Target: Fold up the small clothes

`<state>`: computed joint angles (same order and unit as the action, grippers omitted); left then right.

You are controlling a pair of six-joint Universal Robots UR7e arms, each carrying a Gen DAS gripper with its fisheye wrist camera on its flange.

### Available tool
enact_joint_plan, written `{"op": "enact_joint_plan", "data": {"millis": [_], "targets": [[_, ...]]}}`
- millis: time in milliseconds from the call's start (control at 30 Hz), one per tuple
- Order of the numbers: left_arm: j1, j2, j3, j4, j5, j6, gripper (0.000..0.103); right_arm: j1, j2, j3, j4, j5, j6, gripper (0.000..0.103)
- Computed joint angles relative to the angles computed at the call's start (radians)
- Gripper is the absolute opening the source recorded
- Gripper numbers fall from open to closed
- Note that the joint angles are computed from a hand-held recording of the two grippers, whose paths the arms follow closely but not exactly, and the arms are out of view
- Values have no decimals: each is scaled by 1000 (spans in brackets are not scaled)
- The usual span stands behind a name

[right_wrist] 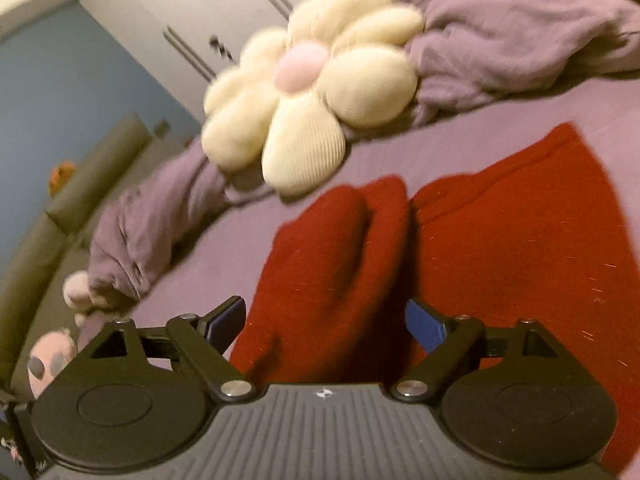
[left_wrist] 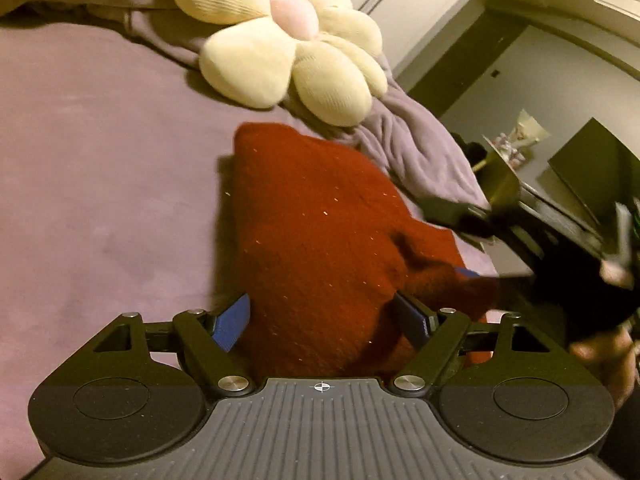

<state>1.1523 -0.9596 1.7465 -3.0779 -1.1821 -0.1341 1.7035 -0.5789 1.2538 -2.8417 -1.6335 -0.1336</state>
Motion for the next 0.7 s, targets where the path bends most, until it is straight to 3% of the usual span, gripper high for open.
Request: {"op": "enact_joint_plan", "data": {"millis": [133, 200, 300, 433, 533, 633, 700], "targets": [[-10, 24, 0, -23, 43, 40, 84, 16, 49, -67, 50, -42, -32, 86], [-6, 21, 3, -17, 42, 33, 84, 18, 65, -85, 74, -47, -41, 68], [-3, 8, 14, -9, 49, 22, 84, 12, 68, -75, 60, -31, -64, 49], [-3, 24, -1, -1, 58, 8, 84, 17, 70, -69, 44, -44, -101, 56], [-8, 26, -2, 6, 74, 4, 85, 26, 76, -76, 41, -63, -104, 54], [-17, 0, 22, 15, 83, -25, 85, 41, 77, -53, -33, -101, -175, 25], [-28, -32, 57, 2, 90, -31, 86, 61, 74, -26, -112, -153, -258, 21]]}}
